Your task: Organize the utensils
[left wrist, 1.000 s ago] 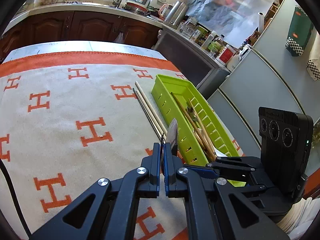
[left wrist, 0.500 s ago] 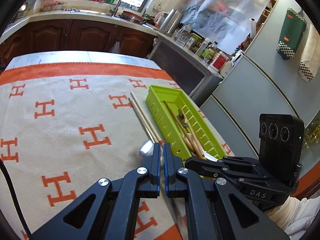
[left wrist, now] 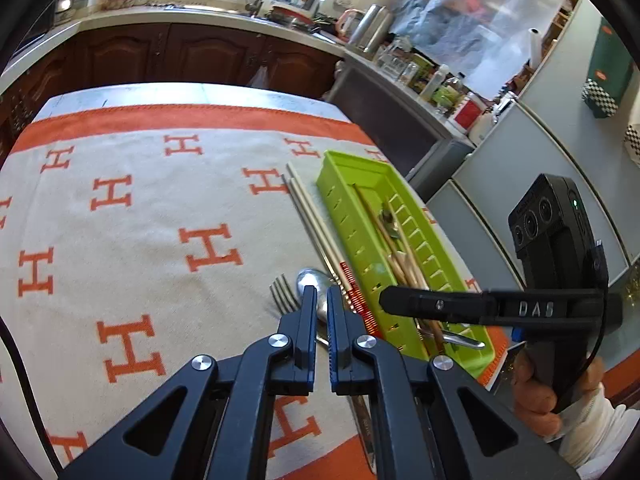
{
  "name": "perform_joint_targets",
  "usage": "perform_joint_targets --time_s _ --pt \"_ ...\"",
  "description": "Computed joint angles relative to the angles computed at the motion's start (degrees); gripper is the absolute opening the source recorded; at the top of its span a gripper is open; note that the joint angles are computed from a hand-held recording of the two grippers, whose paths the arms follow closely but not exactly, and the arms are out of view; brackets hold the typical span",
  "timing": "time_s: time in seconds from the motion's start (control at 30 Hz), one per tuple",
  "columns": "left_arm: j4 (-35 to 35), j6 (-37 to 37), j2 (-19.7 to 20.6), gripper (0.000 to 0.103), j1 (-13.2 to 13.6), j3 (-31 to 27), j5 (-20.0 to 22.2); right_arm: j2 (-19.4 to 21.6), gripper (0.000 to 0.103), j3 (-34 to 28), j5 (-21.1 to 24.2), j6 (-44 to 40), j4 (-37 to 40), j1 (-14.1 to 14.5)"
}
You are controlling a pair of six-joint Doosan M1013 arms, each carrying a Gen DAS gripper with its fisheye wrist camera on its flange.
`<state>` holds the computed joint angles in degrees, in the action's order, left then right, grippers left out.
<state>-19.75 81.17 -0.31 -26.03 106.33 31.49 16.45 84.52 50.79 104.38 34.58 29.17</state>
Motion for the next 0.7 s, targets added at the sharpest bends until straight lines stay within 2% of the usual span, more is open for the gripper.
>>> perform_joint_targets --time_s 0.23,0.33,0.53,0.7 --pt "2.6 -5.5 0.0 0.008 0.8 0.7 0.9 5.3 0.026 -8.4 12.6 12.4 -8.1 1.4" --pt "2.4 -6.4 0.0 0.011 1.5 1.1 1.2 7.3 0.026 -11.3 15.9 15.3 -12.8 2.8" --pt "-1.0 -5.1 -0.3 0.013 3.0 2.3 1.0 9.9 0.028 -15.2 18.7 17.4 -18.6 5.0" --pt "-2.2 -4.7 -0.9 0.014 4.0 3.4 0.7 11.0 0.028 -17.2 21.9 19.0 -20.3 5.7"
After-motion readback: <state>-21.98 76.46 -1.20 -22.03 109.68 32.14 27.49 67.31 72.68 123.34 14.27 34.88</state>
